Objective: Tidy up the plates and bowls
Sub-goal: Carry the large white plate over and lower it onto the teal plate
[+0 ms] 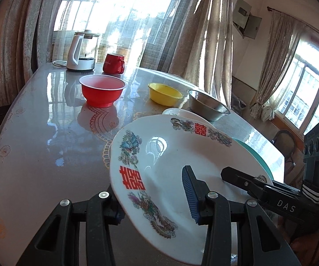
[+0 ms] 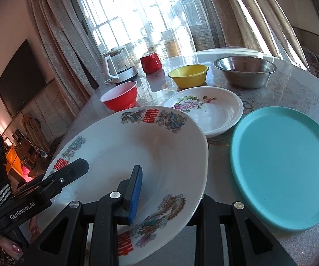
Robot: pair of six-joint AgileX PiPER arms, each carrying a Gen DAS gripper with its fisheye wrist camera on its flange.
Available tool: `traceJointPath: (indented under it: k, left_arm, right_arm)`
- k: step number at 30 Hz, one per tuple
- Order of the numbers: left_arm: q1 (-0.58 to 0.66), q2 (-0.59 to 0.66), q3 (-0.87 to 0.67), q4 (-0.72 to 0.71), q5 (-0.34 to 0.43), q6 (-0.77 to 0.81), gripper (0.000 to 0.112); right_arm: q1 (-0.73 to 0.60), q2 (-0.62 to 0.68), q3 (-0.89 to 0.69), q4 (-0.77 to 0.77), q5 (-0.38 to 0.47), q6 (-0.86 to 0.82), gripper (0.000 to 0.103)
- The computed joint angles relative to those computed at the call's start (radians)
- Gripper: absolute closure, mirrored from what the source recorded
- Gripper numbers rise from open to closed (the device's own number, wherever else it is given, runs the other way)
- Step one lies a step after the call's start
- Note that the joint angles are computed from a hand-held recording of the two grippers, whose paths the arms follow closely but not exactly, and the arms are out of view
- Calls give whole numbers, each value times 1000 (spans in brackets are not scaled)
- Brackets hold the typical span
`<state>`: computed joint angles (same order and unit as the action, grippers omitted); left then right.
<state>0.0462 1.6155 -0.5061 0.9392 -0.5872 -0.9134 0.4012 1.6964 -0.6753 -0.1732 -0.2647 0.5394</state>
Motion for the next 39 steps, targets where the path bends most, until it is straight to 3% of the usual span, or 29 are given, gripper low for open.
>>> traceJointPath:
  k: [13, 22, 31, 37, 39]
  left_arm:
    - [-282, 6, -22, -293, 52, 162, 68]
    - [-478, 97, -162, -419, 98, 206, 68]
    - [-594, 207, -334, -489, 191, 235, 68]
    - [-596, 275, -447, -298, 262, 37, 68]
    - [-588, 297, -484, -166, 287, -96, 68]
  right_arm:
    - [-143, -163, 154, -36, -10, 2, 76]
    - [-360, -269, 235, -282, -11, 179, 76]
    - [-552, -250, 232, -512, -53, 349, 76]
    - [-628, -188, 193, -629, -82, 443, 76]
    - [-634, -167, 181, -625, -86, 435, 76]
